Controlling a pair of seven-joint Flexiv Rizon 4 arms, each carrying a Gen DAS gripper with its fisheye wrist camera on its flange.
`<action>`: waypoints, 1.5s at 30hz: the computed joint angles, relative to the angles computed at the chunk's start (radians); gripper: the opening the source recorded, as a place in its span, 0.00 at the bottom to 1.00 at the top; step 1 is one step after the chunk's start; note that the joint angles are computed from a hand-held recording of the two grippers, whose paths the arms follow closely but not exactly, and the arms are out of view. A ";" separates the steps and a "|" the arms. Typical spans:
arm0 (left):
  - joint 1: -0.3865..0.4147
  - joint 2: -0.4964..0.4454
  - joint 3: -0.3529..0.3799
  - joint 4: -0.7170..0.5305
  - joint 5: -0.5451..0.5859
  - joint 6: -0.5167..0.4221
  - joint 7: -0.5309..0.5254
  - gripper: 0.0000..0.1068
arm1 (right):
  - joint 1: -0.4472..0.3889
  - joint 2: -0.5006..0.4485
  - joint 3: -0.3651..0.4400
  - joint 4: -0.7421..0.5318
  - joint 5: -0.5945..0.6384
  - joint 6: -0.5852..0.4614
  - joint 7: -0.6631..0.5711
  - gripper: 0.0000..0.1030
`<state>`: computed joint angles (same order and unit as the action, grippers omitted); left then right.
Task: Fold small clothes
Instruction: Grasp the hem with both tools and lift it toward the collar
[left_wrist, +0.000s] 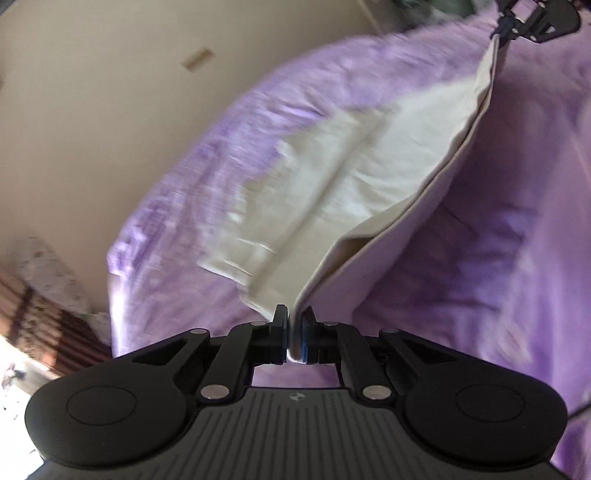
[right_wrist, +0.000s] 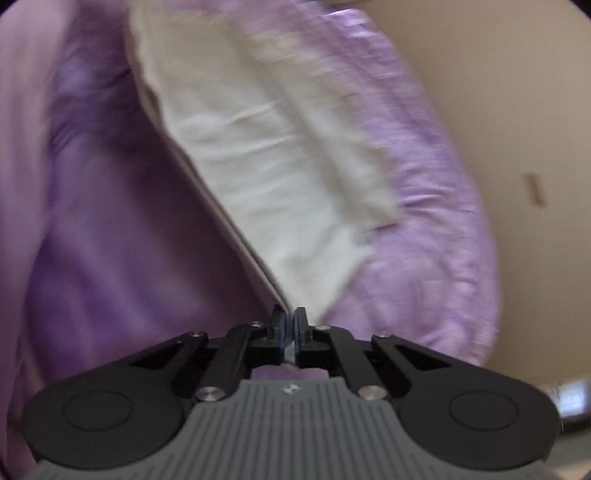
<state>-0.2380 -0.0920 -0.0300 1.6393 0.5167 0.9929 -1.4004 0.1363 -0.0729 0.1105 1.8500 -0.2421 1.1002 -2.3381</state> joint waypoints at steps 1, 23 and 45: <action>-0.004 0.003 0.005 -0.015 0.041 0.010 -0.043 0.06 | 0.002 -0.002 -0.007 0.004 -0.029 0.052 0.051 0.00; 0.036 0.096 -0.030 -0.116 0.171 -0.051 -0.184 0.02 | 0.018 0.055 0.020 -0.117 -0.038 0.137 0.256 0.00; 0.034 -0.461 0.093 -0.715 0.038 -0.103 -0.054 0.02 | 0.089 -0.484 -0.056 -0.655 -0.147 0.085 0.423 0.00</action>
